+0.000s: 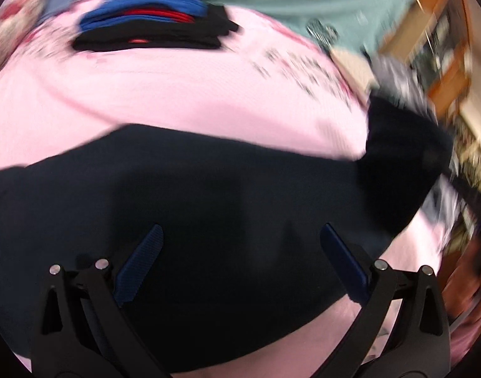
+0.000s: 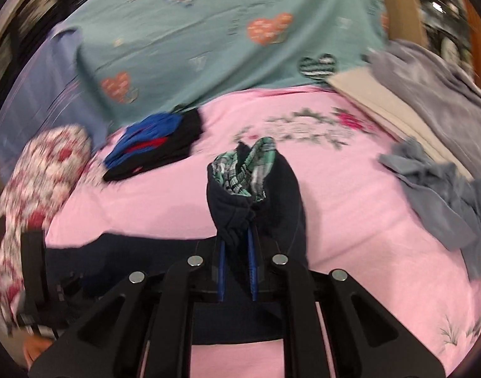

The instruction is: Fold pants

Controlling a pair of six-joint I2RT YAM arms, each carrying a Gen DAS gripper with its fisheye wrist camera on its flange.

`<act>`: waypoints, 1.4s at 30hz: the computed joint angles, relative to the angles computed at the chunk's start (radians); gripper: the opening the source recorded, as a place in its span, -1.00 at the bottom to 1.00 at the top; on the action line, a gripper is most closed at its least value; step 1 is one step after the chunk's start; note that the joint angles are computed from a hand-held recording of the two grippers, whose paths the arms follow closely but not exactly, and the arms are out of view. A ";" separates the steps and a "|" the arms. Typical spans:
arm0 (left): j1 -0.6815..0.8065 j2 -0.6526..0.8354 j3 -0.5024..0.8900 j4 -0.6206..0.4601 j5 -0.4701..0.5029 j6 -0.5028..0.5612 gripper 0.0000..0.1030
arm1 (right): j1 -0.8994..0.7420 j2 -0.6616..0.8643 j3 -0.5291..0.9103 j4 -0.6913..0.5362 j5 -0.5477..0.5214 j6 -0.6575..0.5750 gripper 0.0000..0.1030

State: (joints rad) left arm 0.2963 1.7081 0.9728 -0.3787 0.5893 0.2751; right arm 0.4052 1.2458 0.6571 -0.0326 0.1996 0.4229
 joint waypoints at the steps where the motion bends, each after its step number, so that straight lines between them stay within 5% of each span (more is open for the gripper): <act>1: 0.039 -0.003 0.001 0.012 0.013 -0.012 0.96 | 0.049 0.030 0.018 0.002 0.012 -0.024 -0.76; 8: 0.271 0.036 -0.001 0.144 0.123 -0.134 0.96 | 0.252 0.258 0.119 -0.021 0.012 -0.163 -0.75; 11: 0.285 0.068 -0.009 0.176 0.129 -0.141 0.96 | 0.316 0.368 0.181 -0.104 0.033 -0.229 -0.46; 15: 0.290 0.045 -0.040 0.206 0.156 -0.108 0.96 | 0.324 0.232 0.090 -0.060 -0.042 -0.281 -0.01; 19: 0.287 0.082 0.003 0.146 0.153 -0.080 0.96 | 0.327 0.177 0.084 -0.043 -0.029 -0.309 0.03; 26: 0.312 0.094 0.005 0.149 0.210 -0.082 0.96 | 0.344 0.417 0.225 -0.094 0.074 -0.389 0.01; 28: 0.312 0.094 0.004 0.150 0.208 -0.083 0.96 | 0.336 0.448 0.252 -0.114 0.076 -0.386 -0.61; 29: 0.311 0.093 0.005 0.150 0.208 -0.085 0.96 | 0.322 0.444 0.263 -0.121 0.049 -0.369 -0.72; 34: 0.310 0.101 0.013 0.147 0.203 -0.089 0.96 | 0.347 0.372 0.204 0.037 0.104 -0.291 -0.74; 38: 0.312 0.107 0.021 0.135 0.204 -0.080 0.96 | 0.369 0.556 0.329 -0.089 0.034 -0.294 -0.36; 39: 0.314 0.107 0.020 0.137 0.209 -0.081 0.96 | 0.380 0.549 0.323 -0.078 0.052 -0.295 -0.18; 42: 0.301 0.104 0.031 0.112 0.189 -0.067 0.96 | 0.334 0.433 0.223 0.018 -0.113 -0.286 -0.02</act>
State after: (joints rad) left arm 0.5972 1.8116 1.0034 -0.2668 0.7785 0.2076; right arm 0.7396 1.6786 0.8806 -0.0148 0.0864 0.1372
